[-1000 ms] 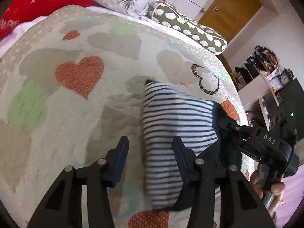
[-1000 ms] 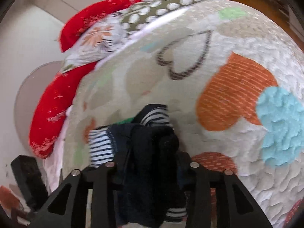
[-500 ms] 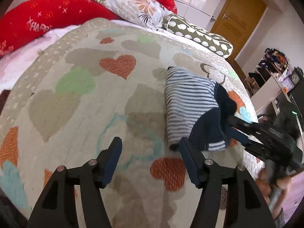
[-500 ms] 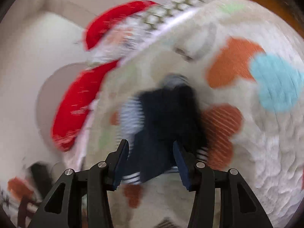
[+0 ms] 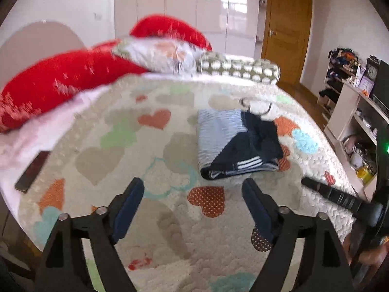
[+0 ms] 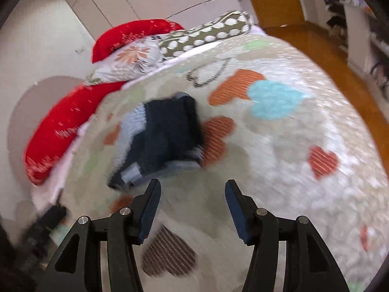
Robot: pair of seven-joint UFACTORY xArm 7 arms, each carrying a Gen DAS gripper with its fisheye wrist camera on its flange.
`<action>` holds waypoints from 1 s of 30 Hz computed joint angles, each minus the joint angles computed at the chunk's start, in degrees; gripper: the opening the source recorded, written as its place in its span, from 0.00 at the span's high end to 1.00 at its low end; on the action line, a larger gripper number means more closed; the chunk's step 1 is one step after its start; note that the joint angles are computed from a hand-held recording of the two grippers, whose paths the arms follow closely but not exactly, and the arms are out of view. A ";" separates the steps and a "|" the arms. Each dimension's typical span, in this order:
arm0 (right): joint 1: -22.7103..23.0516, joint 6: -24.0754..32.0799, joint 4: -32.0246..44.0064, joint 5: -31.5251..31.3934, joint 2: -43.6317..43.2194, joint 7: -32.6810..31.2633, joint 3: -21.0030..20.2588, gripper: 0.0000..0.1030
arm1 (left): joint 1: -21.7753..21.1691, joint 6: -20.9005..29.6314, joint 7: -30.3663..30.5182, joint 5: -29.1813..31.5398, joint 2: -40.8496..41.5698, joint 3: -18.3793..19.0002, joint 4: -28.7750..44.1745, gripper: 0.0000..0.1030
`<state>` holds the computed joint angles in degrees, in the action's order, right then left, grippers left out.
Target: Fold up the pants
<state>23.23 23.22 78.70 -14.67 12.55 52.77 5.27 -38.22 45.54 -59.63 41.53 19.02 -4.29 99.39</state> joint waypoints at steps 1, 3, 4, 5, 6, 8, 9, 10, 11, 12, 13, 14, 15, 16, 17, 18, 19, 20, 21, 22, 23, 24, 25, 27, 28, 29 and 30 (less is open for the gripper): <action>1.08 0.96 -1.29 -2.44 -1.16 2.11 -0.79 0.42 | -0.78 -0.77 -2.25 2.09 -1.47 0.51 -1.53 0.16; 1.91 1.71 -4.03 -5.87 -3.25 5.43 -0.98 0.42 | -1.66 -1.35 -7.06 6.41 -4.43 0.70 -4.19 0.09; 2.28 2.53 -5.47 -7.58 -4.59 7.41 -0.80 0.42 | -1.60 -1.56 -8.64 7.97 -5.28 0.30 -4.77 0.03; 2.32 3.41 -5.40 -8.80 -4.77 8.77 -0.40 0.42 | -1.61 -2.06 -10.77 10.15 -6.52 -0.02 -5.69 0.00; 2.30 3.65 -5.96 -9.93 -5.36 9.87 -0.01 0.42 | -1.60 -1.91 -12.55 12.22 -7.27 -0.48 -6.07 0.00; 2.55 4.29 -7.11 -13.70 -6.95 12.03 0.79 0.42 | -2.12 0.36 -16.62 17.83 -8.40 -1.34 -5.82 0.00; 2.56 5.05 -6.88 -15.27 -7.09 12.65 1.27 0.40 | -2.14 1.34 -18.12 19.95 -8.70 -1.89 -5.65 0.00; 2.89 6.31 -6.40 -18.11 -7.23 13.26 1.69 0.38 | -2.12 2.15 -19.63 21.91 -8.97 -2.40 -5.48 0.00; 3.13 7.12 -5.92 -20.24 -7.12 13.97 2.11 0.38 | -1.79 2.34 -20.29 22.72 -9.09 -2.94 -5.31 0.00; 3.36 7.92 -5.47 -22.09 -7.00 14.44 2.45 0.37 | -1.25 1.76 -20.17 22.54 -9.17 -3.45 -5.20 0.00; 3.63 8.83 -4.93 -23.68 -6.80 14.68 2.77 0.37 | -0.42 0.18 -19.21 21.40 -9.29 -3.89 -5.33 0.00; 3.80 9.27 -4.63 -24.85 -6.57 14.64 2.99 0.37 | 0.41 -1.66 -17.91 19.89 -9.40 -4.23 -5.62 0.00; 3.85 9.27 -4.57 -25.33 -6.38 14.44 3.16 0.37 | 1.20 -3.34 -16.06 17.93 -9.37 -4.55 -5.83 0.00; 3.87 9.21 -4.64 -25.38 -6.23 14.33 3.26 0.37 | 1.54 -3.68 -14.22 16.13 -9.09 -4.86 -5.64 0.00; 3.89 9.16 -4.73 -25.29 -6.11 14.35 3.32 0.37 | 1.43 -2.70 -13.19 15.13 -8.49 -4.95 -4.95 0.00; 3.85 8.87 -4.98 -25.11 -6.07 14.28 3.33 0.37 | 1.04 -1.83 -13.26 15.08 -8.18 -4.84 -4.65 0.00; 3.77 8.52 -5.36 -24.77 -6.06 14.14 3.33 0.37 | 0.68 -0.78 -13.02 14.86 -7.69 -4.76 -4.15 0.00; 3.81 8.66 -5.47 -24.57 -5.99 14.13 3.35 0.37 | 0.38 0.16 -12.40 14.37 -7.17 -4.69 -3.57 0.00; 3.84 8.69 -5.65 -24.46 -6.05 14.13 3.35 0.37 | 0.02 1.07 -11.88 13.98 -6.73 -4.59 -3.03 0.00; 3.84 8.72 -5.82 -24.32 -6.07 14.16 3.34 0.37 | -0.35 2.42 -10.88 13.26 -6.20 -4.53 -2.33 0.00; 3.94 8.91 -5.81 -24.45 -6.03 14.41 3.35 0.37 | -0.50 3.13 -9.42 12.23 -5.63 -4.49 -1.71 0.00; 4.05 9.15 -5.75 -24.66 -5.97 14.63 3.36 0.37 | -0.79 3.77 -8.73 11.77 -5.42 -4.28 -1.55 0.00; 4.15 9.53 -5.53 -24.79 -5.85 14.68 3.38 0.37 | -1.28 5.66 -7.62 11.26 -4.84 -4.15 -0.77 0.00; 4.48 10.88 -4.80 -25.22 -5.41 14.83 3.38 0.36 | -1.40 6.55 -5.65 9.33 -4.18 -3.87 -0.33 0.00; 4.69 12.07 -4.27 -25.37 -5.03 14.72 3.40 0.36 | -1.24 6.50 -4.90 7.93 -4.03 -3.81 -0.44 0.00; 4.79 12.81 -3.95 -25.09 -4.79 14.50 3.40 0.36 | -1.11 6.42 -4.39 6.73 -3.88 -3.72 -0.46 0.00; 4.75 13.21 -3.85 -24.28 -4.57 14.02 3.41 0.36 | -0.89 6.11 -3.91 5.36 -3.76 -3.67 -0.65 0.00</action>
